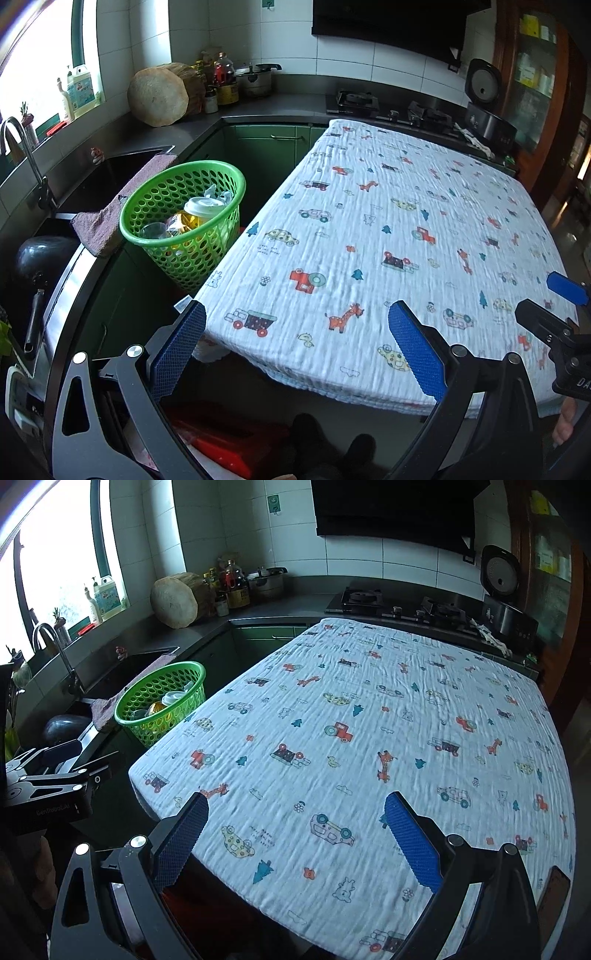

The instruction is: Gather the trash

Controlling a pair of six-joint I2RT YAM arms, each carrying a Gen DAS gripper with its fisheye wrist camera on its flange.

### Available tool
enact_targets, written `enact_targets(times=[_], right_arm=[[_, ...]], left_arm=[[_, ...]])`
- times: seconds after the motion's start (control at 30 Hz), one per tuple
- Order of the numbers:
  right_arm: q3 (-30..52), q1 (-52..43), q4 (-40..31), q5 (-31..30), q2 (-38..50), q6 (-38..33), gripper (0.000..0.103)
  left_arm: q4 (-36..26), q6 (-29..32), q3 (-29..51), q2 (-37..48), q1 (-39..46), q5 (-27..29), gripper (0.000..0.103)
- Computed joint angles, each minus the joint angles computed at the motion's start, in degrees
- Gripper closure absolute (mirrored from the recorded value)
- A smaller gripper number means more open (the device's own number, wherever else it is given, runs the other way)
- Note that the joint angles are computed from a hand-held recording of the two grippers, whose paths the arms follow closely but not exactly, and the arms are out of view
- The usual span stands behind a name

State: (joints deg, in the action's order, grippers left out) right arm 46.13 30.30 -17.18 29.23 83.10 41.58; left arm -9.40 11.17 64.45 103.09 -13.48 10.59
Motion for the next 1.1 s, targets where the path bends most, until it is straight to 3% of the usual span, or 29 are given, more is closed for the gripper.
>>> enact_targets(times=[1.1], right_arm=[[0.03,0.09,-0.12,-0.12,0.33,1.37,0.010]], left_arm=[[0.94,1.01,-1.14,-0.27,0.02,-0.76,0.005]])
